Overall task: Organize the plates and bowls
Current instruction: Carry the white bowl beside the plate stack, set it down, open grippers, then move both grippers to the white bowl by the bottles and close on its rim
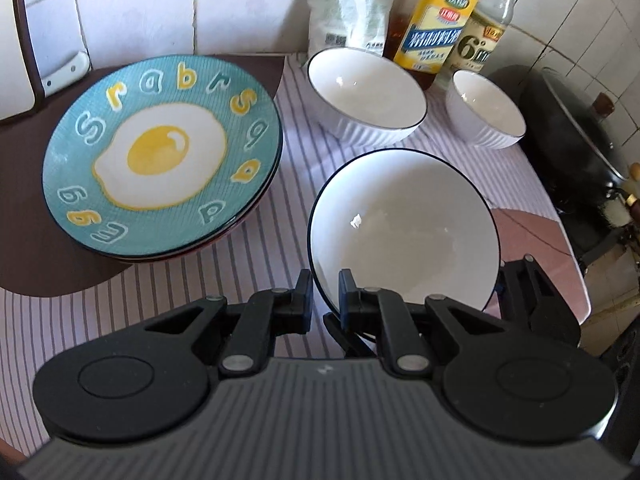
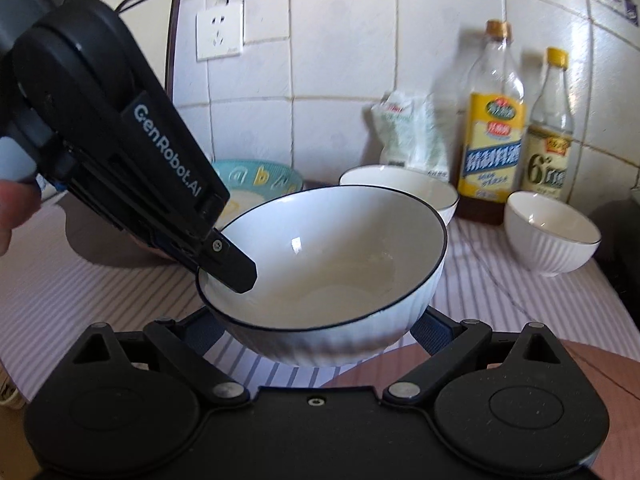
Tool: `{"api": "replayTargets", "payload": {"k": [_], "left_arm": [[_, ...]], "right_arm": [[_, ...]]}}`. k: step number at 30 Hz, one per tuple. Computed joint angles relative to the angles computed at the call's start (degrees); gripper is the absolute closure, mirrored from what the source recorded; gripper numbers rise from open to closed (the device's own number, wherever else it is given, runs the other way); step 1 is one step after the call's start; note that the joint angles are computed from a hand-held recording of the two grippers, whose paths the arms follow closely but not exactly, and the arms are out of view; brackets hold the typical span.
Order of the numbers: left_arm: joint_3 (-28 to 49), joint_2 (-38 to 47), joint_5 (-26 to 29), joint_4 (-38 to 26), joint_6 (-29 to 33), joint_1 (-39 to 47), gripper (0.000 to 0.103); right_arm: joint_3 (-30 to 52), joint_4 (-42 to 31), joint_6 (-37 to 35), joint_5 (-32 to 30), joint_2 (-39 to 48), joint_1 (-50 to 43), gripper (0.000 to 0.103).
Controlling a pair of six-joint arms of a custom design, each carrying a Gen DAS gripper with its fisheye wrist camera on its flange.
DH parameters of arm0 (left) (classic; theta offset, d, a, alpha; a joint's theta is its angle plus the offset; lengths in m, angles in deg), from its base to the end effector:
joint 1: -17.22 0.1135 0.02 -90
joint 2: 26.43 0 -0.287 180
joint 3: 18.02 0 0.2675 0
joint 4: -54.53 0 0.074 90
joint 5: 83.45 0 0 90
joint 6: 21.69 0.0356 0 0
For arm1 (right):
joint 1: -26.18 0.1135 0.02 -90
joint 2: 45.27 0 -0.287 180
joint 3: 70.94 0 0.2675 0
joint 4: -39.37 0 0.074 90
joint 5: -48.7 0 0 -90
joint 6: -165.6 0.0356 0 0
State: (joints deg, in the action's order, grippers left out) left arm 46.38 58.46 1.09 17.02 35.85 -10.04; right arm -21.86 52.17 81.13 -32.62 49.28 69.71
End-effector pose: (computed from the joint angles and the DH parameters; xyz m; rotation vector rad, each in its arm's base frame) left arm 0.2709 -0.1358 0.2129 -0.1534 2.5944 -0.2635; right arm 0.2374 0.2181 0.1500 -0.6159 2.0629 0.3397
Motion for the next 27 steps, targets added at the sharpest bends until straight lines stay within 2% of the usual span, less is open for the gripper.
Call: {"api": "replayTargets", "payload": {"k": [4, 7, 12, 14, 16, 19, 27], "left_arm": [[-0.1, 2.1, -0.5, 0.7, 0.3, -0.1, 0.091], [-0.4, 2.1, 0.3, 1.2, -0.8, 0.5, 0.091], [-0.4, 1.9, 0.6, 2.0, -1.5, 0.3, 0.089], [-0.8, 1.0, 1.4, 2.6, -2.5, 0.4, 0.08], [0.4, 1.0, 1.5, 0.6, -1.2, 0.2, 0.072], [1.7, -0.1, 1.4, -2.4, -1.0, 0.0, 0.067], [6.6, -3.3, 2.0, -11.6, 1.0, 0.4, 0.058]], "right_arm": [[1.1, -0.1, -2.4, -3.3, 2.5, -1.7, 0.004], [3.0, -3.2, -2.5, -5.3, 3.5, -2.6, 0.004], [4.3, -6.4, -2.9, -3.6, 3.2, -2.0, 0.003], [4.9, -9.2, -2.2, 0.8, 2.4, -0.4, 0.002], [5.4, -12.3, -1.4, 4.8, 1.3, 1.0, 0.002], [4.0, -15.5, 0.1, 7.5, -1.9, 2.2, 0.002], [3.2, -28.0, 10.5, 3.8, -14.0, 0.3, 0.002]]}}
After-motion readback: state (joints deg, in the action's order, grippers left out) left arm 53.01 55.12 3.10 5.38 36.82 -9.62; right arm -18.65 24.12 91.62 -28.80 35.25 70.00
